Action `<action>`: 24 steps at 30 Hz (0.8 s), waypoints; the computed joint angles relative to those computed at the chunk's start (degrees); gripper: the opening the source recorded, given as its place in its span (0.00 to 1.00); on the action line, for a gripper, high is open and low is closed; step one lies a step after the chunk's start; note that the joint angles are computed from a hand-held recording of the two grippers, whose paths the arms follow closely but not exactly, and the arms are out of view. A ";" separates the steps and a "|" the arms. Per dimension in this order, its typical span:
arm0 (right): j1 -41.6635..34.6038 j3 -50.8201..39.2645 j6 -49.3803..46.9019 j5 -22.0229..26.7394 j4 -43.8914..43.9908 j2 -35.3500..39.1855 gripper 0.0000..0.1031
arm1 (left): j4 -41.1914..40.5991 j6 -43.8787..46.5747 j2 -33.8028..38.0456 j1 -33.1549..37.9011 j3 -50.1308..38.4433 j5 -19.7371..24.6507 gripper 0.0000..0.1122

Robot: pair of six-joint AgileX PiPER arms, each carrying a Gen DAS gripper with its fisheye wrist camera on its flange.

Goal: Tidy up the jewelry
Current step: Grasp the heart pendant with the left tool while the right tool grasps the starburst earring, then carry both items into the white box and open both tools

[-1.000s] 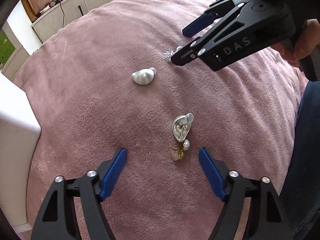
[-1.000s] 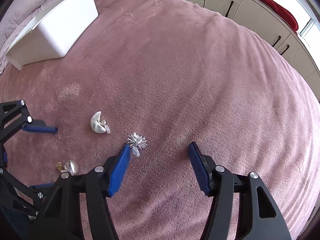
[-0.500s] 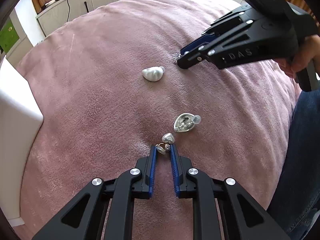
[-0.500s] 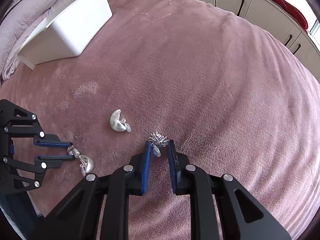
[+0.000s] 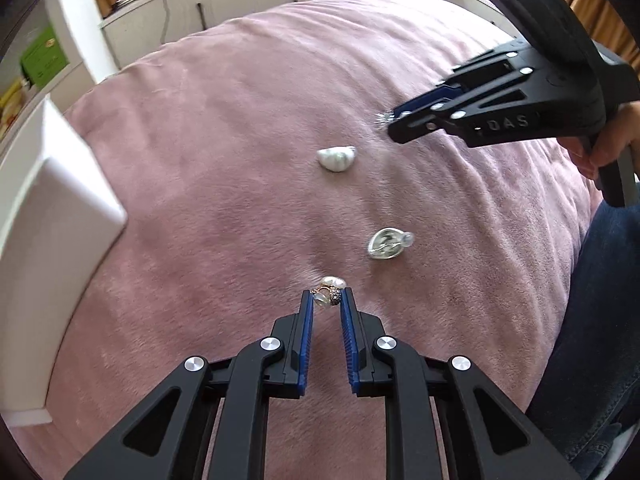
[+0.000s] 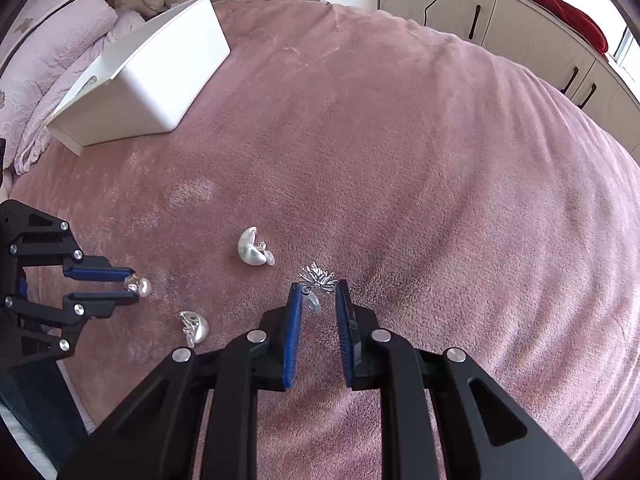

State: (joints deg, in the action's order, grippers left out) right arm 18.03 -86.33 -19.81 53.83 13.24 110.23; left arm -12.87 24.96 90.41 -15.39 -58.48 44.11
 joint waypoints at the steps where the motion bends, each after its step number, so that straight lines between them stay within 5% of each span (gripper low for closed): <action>1: -0.05 -0.27 0.03 0.33 0.16 -0.13 0.17 | 0.20 -0.03 -0.94 0.68 0.46 0.29 0.17; 12: 2.07 -5.14 2.28 2.70 -0.41 -4.09 0.17 | -2.64 4.60 -7.93 13.18 0.77 4.95 0.17; 24: 9.87 -26.29 6.56 10.96 -4.25 1.13 0.17 | -7.24 13.03 -11.80 30.84 -8.38 13.32 0.17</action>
